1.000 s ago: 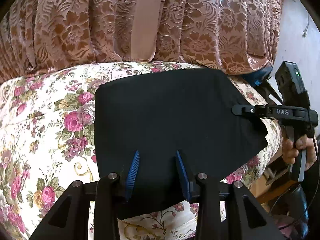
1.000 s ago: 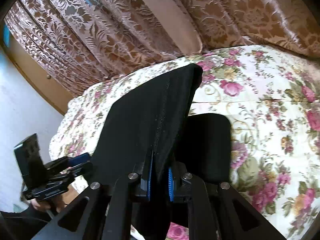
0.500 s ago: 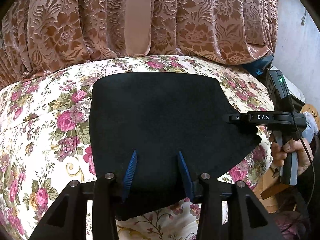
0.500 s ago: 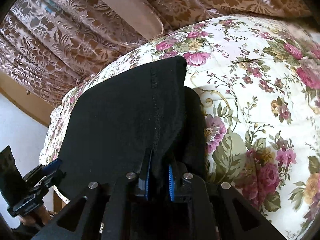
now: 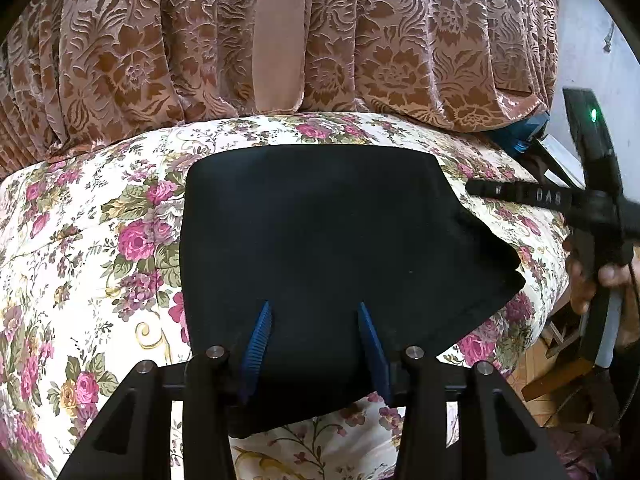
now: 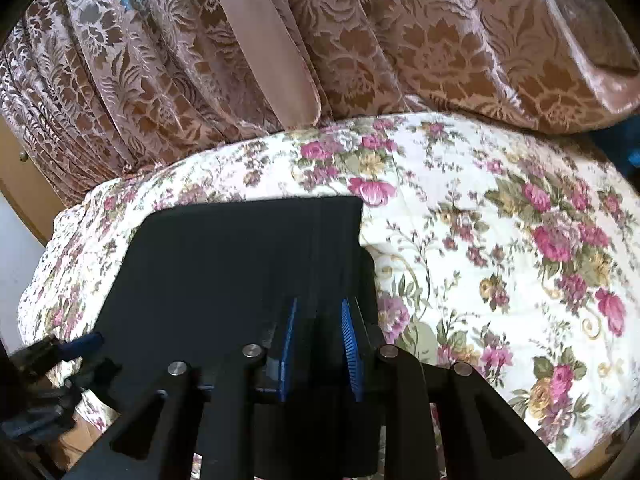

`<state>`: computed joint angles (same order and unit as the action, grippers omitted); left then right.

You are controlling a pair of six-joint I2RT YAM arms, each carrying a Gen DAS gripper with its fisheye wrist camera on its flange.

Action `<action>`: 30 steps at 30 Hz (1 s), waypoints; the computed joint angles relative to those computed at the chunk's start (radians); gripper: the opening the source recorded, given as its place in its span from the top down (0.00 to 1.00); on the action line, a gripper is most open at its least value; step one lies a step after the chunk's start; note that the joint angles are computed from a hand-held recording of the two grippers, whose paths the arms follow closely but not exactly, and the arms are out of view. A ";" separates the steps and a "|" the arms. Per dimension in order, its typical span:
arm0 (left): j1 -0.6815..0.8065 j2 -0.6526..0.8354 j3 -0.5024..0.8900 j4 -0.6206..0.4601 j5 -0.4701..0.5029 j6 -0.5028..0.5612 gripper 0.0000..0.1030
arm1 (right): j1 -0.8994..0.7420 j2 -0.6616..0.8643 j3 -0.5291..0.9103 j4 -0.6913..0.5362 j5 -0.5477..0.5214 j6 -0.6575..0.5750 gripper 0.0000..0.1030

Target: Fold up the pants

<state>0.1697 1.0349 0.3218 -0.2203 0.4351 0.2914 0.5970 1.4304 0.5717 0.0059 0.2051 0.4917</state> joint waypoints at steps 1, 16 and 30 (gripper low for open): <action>0.000 -0.001 0.000 0.000 0.000 0.002 0.55 | 0.007 -0.008 0.012 -0.018 0.028 0.011 0.78; -0.051 -0.015 -0.029 0.040 -0.041 -0.023 0.51 | -0.050 0.380 0.237 0.073 -0.093 0.026 0.80; 0.406 0.314 0.334 -0.189 0.426 0.148 0.34 | -0.186 0.139 -0.001 0.270 -0.301 0.069 0.74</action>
<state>0.5760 1.3485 0.6554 -0.4094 0.8607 0.4398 0.4108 1.5695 0.5706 0.2764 -0.0963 0.5606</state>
